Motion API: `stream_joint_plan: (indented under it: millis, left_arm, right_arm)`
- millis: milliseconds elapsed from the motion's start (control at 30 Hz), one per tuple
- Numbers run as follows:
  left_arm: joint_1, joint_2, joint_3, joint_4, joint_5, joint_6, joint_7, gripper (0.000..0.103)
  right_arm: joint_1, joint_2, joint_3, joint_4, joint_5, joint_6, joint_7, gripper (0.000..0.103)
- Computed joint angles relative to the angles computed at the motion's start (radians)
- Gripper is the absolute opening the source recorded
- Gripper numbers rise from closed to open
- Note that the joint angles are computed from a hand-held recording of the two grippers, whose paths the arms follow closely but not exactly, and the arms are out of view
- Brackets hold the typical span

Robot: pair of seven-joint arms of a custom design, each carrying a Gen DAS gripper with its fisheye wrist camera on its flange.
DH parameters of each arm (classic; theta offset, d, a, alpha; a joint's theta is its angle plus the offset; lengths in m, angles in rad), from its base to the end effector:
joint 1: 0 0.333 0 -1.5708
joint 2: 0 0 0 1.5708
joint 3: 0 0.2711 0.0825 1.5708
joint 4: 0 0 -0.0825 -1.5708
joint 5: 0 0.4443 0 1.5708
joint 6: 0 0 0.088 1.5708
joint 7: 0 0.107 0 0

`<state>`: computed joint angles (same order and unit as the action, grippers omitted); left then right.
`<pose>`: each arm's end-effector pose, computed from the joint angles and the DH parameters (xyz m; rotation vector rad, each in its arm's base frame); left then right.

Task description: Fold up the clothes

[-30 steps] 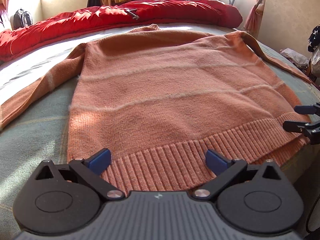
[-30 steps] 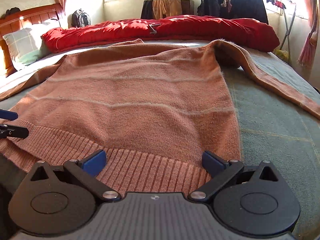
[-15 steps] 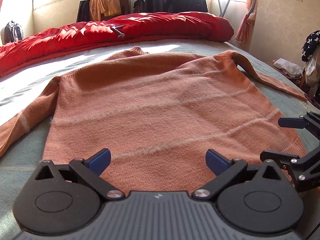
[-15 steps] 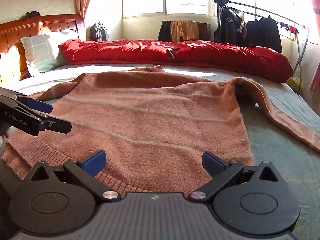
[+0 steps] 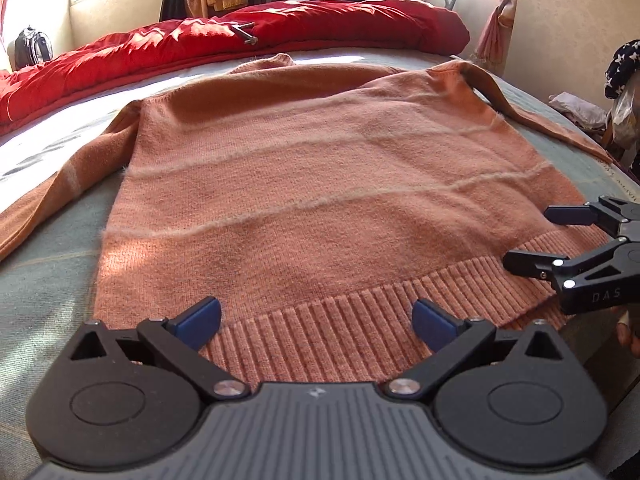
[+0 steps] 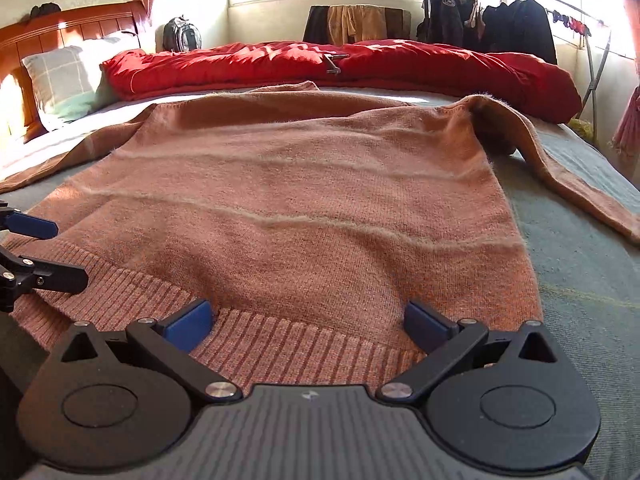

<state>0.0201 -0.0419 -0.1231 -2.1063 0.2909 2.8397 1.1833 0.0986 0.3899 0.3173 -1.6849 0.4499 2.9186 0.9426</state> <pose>0.6332 -0.0810 0.4524 -1.7898 1.7205 -0.7312 0.6996 0.2512 0.4087 -2.0023 1.0939 -0.4930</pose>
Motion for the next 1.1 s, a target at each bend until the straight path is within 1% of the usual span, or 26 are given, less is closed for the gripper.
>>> stream_joint_plan:
  millis: [67,100,167,200,267,300,333,433,500,567,633,733,800,833,900,1033,1100]
  left_arm:
    - [0.004,0.017,0.003,0.026,0.021,0.012,-0.018,0.101]
    - [0.006,0.036,0.006,0.048,0.021,0.016,-0.023,0.101]
    - [0.002,0.075,0.017,0.096,0.014,0.005,-0.048,0.101]
    - [-0.001,0.09,0.023,0.113,0.002,-0.008,-0.059,0.101]
    - [-0.004,0.105,0.03,0.125,-0.071,-0.031,-0.047,0.101]
    - [-0.005,0.101,0.032,0.113,-0.102,-0.031,-0.042,0.101]
    - [-0.005,0.087,0.035,0.086,-0.12,-0.012,-0.028,0.101]
    - [-0.001,0.032,0.034,-0.004,-0.168,0.058,0.055,0.101]
    - [0.004,-0.003,0.034,-0.045,-0.216,0.073,0.111,0.101]
    - [0.008,-0.026,0.034,-0.065,-0.274,0.073,0.155,0.101]
    - [0.014,-0.041,0.035,-0.071,-0.328,0.073,0.173,0.101]
    - [0.025,-0.045,0.034,-0.061,-0.362,0.098,0.2,0.101]
    - [0.027,-0.031,0.036,-0.039,-0.385,0.121,0.241,0.101]
    - [0.022,-0.018,0.041,-0.019,-0.422,0.129,0.286,0.101]
    - [0.02,0.016,0.043,0.031,-0.466,0.134,0.341,0.1]
    - [0.024,0.114,0.035,0.167,-0.551,0.098,0.455,0.099]
    - [0.028,0.169,0.025,0.239,-0.584,0.078,0.506,0.099]
  right_arm:
    - [-0.001,-0.001,0.004,-0.009,0.003,0.021,-0.007,0.103]
    - [-0.011,-0.001,0.015,-0.013,0.013,0.029,-0.019,0.103]
    - [-0.024,-0.004,0.03,-0.021,0.03,0.035,-0.035,0.103]
    - [-0.023,-0.007,0.028,-0.024,0.029,0.034,-0.032,0.103]
    - [-0.017,-0.014,0.021,-0.03,0.023,0.031,-0.023,0.103]
    - [-0.018,-0.018,0.021,-0.034,0.025,0.031,-0.026,0.103]
    - [-0.02,-0.021,0.023,-0.038,0.029,0.032,-0.031,0.103]
    - [-0.024,-0.023,0.027,-0.04,0.042,0.031,-0.044,0.103]
    - [-0.016,-0.021,0.018,-0.037,0.037,0.029,-0.038,0.103]
    - [-0.006,-0.021,0.007,-0.033,0.023,0.024,-0.027,0.103]
    - [0.005,-0.023,-0.006,-0.03,0.007,0.015,-0.008,0.103]
    - [0.026,-0.03,-0.034,-0.019,-0.029,-0.016,0.037,0.103]
    - [0.031,-0.032,-0.042,-0.007,-0.035,-0.04,0.055,0.103]
    - [0.028,-0.032,-0.041,-0.002,-0.028,-0.048,0.056,0.103]
    - [0.013,-0.028,-0.026,0.014,0.01,-0.064,0.035,0.103]
    - [-0.011,-0.011,-0.004,0.057,0.098,-0.095,-0.019,0.103]
    - [-0.01,0.005,-0.005,0.087,0.127,-0.111,-0.039,0.103]
